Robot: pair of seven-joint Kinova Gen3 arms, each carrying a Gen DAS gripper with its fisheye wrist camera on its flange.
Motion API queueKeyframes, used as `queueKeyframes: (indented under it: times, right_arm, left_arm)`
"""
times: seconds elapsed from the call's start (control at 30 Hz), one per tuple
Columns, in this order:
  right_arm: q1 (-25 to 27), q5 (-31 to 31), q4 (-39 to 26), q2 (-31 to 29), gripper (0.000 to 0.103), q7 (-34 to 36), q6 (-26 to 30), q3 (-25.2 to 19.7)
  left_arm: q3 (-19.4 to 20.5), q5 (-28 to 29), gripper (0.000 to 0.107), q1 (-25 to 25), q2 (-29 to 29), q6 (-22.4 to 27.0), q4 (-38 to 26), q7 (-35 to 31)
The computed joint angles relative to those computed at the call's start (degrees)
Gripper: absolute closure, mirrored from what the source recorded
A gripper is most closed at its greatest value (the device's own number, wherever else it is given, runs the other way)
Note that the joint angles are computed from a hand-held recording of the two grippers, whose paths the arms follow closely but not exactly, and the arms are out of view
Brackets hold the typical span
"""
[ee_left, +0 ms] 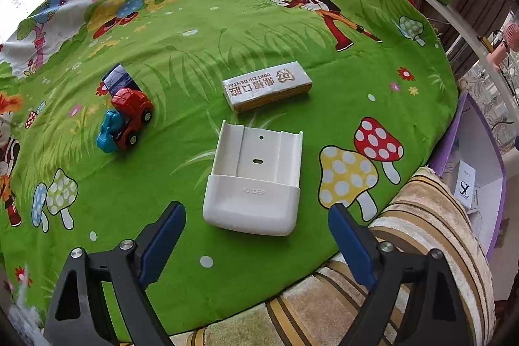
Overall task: Organize rigid objects
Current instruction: 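Grasp the white plastic holder with left tool while right tool moves toward the cream box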
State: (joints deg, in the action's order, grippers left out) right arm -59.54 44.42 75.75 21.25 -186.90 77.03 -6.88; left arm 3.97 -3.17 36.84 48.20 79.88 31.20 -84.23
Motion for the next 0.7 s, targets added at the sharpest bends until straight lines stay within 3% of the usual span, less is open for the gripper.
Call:
queueKeyframes:
  times: [0.17, 0.27, 0.4, 0.7]
  right_arm:
    - [2.3, -1.9, -2.5, 2.0, 0.001, 4.5, -2.8, 0.3]
    - [3.4, -3.7, -4.2, 3.4, 0.001, 7.3, -4.5, 1.1]
    - [4.1, -5.6, -8.0, 6.0, 0.001, 11.1, -5.5, 2.5]
    - [5.3, -11.3, -21.7, 14.6, 0.001, 20.2, -4.5, 6.2]
  left_arm:
    - [-0.1, -0.1, 0.026, 0.2, 4.2, 5.1, -6.8, -2.0]
    - [-0.6, 0.1, 0.036, 0.1, 5.7, 6.5, -8.9, -2.2]
    - [-0.8, 0.7, 0.042, -0.4, 4.0, 3.2, -5.1, -2.2]
    - [0.2, 2.6, 0.043, -3.6, -2.4, -4.8, 7.5, 3.0]
